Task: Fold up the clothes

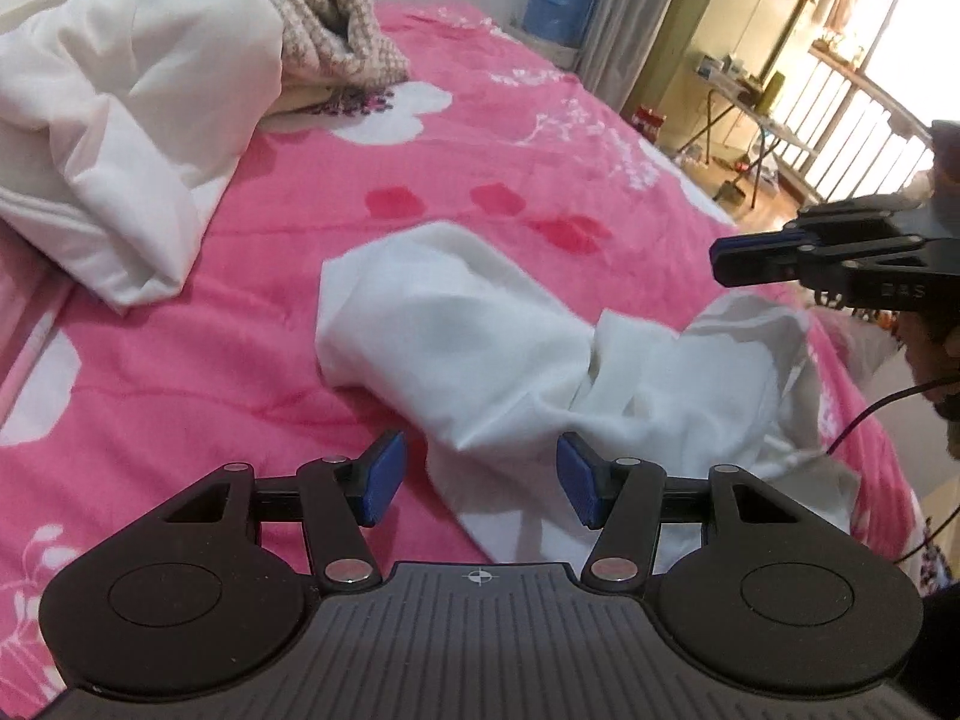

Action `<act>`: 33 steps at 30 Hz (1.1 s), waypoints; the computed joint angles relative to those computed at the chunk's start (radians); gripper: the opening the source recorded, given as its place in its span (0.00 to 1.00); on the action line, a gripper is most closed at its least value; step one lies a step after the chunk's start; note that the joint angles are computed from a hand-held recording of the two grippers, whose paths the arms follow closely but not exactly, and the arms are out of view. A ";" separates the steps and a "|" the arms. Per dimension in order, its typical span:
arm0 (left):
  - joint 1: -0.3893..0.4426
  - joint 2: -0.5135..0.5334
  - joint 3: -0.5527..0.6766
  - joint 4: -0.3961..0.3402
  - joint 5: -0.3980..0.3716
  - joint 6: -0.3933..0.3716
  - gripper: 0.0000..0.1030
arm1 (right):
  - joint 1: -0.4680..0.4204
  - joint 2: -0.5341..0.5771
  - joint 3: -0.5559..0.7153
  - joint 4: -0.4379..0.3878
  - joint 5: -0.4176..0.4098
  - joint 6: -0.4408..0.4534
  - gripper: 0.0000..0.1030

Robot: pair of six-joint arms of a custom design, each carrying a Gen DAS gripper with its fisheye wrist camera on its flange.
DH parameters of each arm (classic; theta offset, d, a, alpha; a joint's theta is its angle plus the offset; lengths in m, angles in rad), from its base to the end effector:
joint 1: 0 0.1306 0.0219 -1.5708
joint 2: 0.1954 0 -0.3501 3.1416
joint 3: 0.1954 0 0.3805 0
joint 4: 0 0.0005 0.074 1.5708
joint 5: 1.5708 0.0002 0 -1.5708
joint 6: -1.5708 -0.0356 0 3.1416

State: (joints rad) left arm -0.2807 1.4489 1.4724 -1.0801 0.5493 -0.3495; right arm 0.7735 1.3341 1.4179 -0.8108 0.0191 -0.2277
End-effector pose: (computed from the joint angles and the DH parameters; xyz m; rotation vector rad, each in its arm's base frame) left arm 0.4551 -0.1511 0.3977 0.9622 2.3471 -0.6895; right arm 0.3359 0.3264 0.4393 -0.6231 2.2638 0.4861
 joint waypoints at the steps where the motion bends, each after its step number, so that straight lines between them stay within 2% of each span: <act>1: -0.001 0.003 0.003 0.004 0.001 0.005 0.54 | -0.007 -0.003 -0.002 0.001 -0.004 -0.009 0.08; 3: -0.004 0.009 0.009 0.013 0.004 0.015 0.54 | -0.006 -0.006 0.000 -0.008 -0.021 0.016 0.08; 7: -0.013 0.023 0.015 0.031 -0.012 0.037 0.54 | 0.043 -0.001 0.006 -0.015 -0.073 0.152 0.12; 9: -0.017 0.034 0.020 0.043 -0.021 0.060 0.54 | 0.071 0.021 0.022 -0.032 -0.097 0.224 0.18; 10: -0.019 0.040 0.023 0.050 -0.024 0.074 0.54 | 0.085 0.034 0.032 -0.043 -0.106 0.263 0.25; 11: -0.022 0.046 0.026 0.056 -0.029 0.088 0.54 | 0.100 0.045 0.040 -0.052 -0.104 0.302 0.34; 13: -0.027 0.060 0.034 0.065 -0.039 0.106 0.54 | 0.131 0.066 0.054 -0.064 -0.088 0.377 0.44; 16: -0.035 0.084 0.053 0.064 -0.054 0.120 0.54 | 0.169 0.100 0.078 -0.092 -0.069 0.483 0.44; 18: -0.035 0.099 0.067 0.059 -0.047 0.136 0.54 | 0.187 0.119 0.087 -0.105 -0.028 0.538 0.46; 20: -0.035 0.113 0.078 0.055 -0.039 0.150 0.54 | 0.203 0.136 0.091 -0.116 0.011 0.583 0.60; 22: -0.035 0.124 0.086 0.050 -0.035 0.160 0.54 | 0.212 0.148 0.090 -0.126 0.031 0.611 0.63; 25: -0.031 0.132 0.089 0.040 -0.028 0.169 0.54 | 0.216 0.163 0.088 -0.140 0.055 0.610 0.61; 27: -0.028 0.133 0.087 0.038 -0.025 0.172 0.54 | 0.215 0.175 0.092 -0.144 0.085 0.584 0.52; 29: -0.024 0.134 0.085 0.037 -0.021 0.176 0.54 | 0.210 0.179 0.096 -0.140 0.095 0.544 0.32; 30: -0.022 0.134 0.085 0.037 -0.018 0.180 0.54 | 0.207 0.182 0.097 -0.139 0.100 0.524 0.28; 31: -0.019 0.131 0.084 0.042 -0.017 0.186 0.54 | 0.203 0.178 0.093 -0.126 0.108 0.498 0.16; 32: -0.016 0.126 0.083 0.050 -0.017 0.193 0.54 | 0.199 0.171 0.086 -0.107 0.115 0.470 0.10; 33: -0.012 0.117 0.076 0.070 -0.015 0.208 0.54 | 0.194 0.161 0.077 -0.089 0.120 0.445 0.10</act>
